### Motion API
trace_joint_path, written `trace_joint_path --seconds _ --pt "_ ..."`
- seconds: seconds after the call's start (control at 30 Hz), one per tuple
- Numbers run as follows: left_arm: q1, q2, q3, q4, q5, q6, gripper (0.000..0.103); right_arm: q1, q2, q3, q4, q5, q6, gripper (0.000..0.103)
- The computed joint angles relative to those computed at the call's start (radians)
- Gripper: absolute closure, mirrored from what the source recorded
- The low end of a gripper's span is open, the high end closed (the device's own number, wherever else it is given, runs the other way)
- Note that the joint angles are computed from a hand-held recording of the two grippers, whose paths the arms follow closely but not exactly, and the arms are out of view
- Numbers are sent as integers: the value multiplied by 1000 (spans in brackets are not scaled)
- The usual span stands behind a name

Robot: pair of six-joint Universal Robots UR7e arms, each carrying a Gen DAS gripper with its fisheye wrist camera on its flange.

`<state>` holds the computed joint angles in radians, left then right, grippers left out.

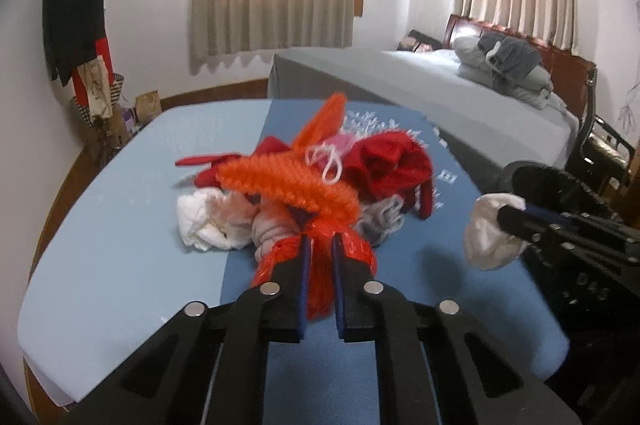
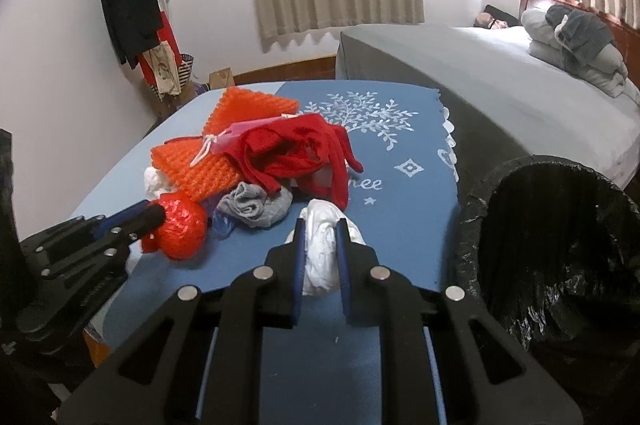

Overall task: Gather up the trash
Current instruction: 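Carry both items over the bin and open both tools to drop them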

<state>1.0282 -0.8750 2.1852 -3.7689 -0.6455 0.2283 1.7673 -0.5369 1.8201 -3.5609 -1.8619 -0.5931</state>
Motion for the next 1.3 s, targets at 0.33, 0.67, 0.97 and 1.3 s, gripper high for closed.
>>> trace_joint_path --seconds 0.33,0.67,0.97,1.3 --pt "-55 -25 3 25 -65 33 100 -17 -62 48 -69 -7 16 89" --pt "-82 50 -112 53 -193 89 100 -62 -138 88 -202 -58 6 89" --pt "-98 169 -278 193 -338 84 100 -132 -206 130 -294 -103 12 89" --pt "-101 245 -381 317 -409 49 62 -191 -235 154 -384 -135 15 56"
